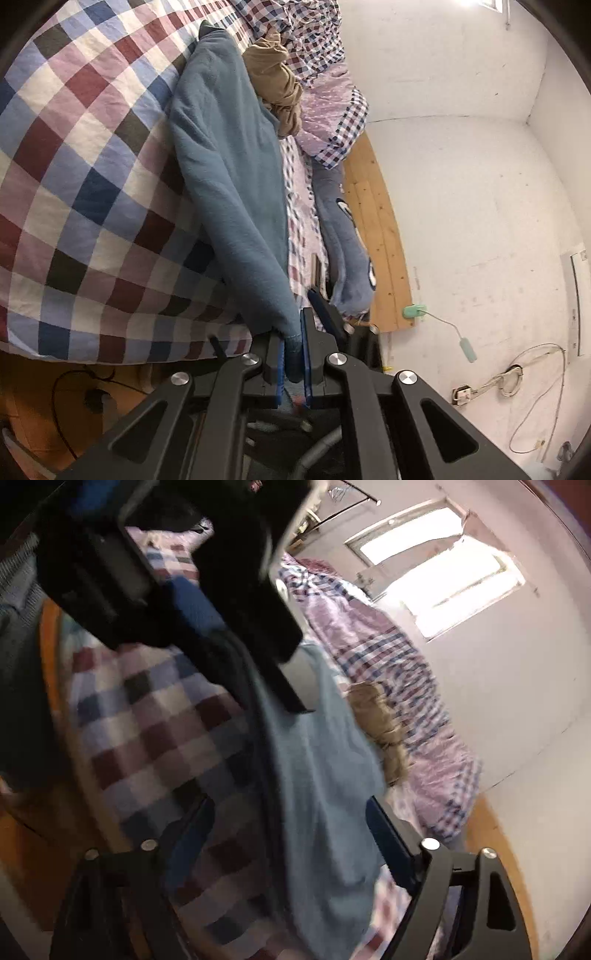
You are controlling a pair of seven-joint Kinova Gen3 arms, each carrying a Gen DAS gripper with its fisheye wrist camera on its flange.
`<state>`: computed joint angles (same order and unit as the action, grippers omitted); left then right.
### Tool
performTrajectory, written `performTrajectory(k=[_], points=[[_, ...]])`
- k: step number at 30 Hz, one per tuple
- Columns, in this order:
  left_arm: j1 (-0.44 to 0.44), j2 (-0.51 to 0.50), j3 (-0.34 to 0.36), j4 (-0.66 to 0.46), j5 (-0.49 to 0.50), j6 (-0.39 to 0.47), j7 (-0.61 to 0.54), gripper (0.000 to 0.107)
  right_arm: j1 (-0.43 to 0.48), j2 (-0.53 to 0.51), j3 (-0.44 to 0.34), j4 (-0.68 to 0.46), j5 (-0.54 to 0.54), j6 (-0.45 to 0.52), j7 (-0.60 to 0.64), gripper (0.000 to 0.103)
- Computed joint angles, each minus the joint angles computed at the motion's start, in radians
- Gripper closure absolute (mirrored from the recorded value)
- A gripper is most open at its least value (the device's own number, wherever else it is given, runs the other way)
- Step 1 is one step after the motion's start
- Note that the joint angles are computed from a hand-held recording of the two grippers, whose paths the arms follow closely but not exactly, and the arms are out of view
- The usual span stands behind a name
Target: Fold clothes
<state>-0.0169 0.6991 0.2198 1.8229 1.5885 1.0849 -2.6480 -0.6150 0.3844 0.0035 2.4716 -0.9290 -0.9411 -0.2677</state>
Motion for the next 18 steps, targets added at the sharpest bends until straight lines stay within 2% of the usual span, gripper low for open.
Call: performTrajectory(k=[1,3,9,11,12,13,18], points=[[-0.002,0.002,0.002,-0.002,0.002,0.005,0.001,0.102,0.002,0.01,0.003,-0.006,0.006,-0.011,-0.004,0.038],[-0.01,0.005,0.003,0.004,0.005,0.019,-0.005,0.102,0.008,0.028,0.009,-0.019,0.013,-0.028,-0.011,0.045],[-0.021,0.017,0.003,0.009,0.013,0.051,-0.015,0.102,0.041,0.072,0.021,-0.049,0.075,-0.045,-0.041,0.045],[-0.02,0.022,0.005,0.005,0.018,0.057,-0.013,0.102,0.062,0.073,0.024,-0.057,0.117,-0.014,-0.049,0.045],[-0.02,0.025,0.005,0.003,0.02,0.06,-0.013,0.102,0.082,0.066,0.018,-0.064,0.134,0.016,-0.047,0.051],[-0.02,0.028,0.006,0.001,0.022,0.063,-0.011,0.102,0.083,0.068,0.029,-0.069,0.147,0.031,-0.052,0.069],[-0.024,0.035,0.003,0.002,0.017,0.072,-0.006,0.102,0.083,0.102,0.052,-0.081,0.175,0.012,-0.073,0.075]])
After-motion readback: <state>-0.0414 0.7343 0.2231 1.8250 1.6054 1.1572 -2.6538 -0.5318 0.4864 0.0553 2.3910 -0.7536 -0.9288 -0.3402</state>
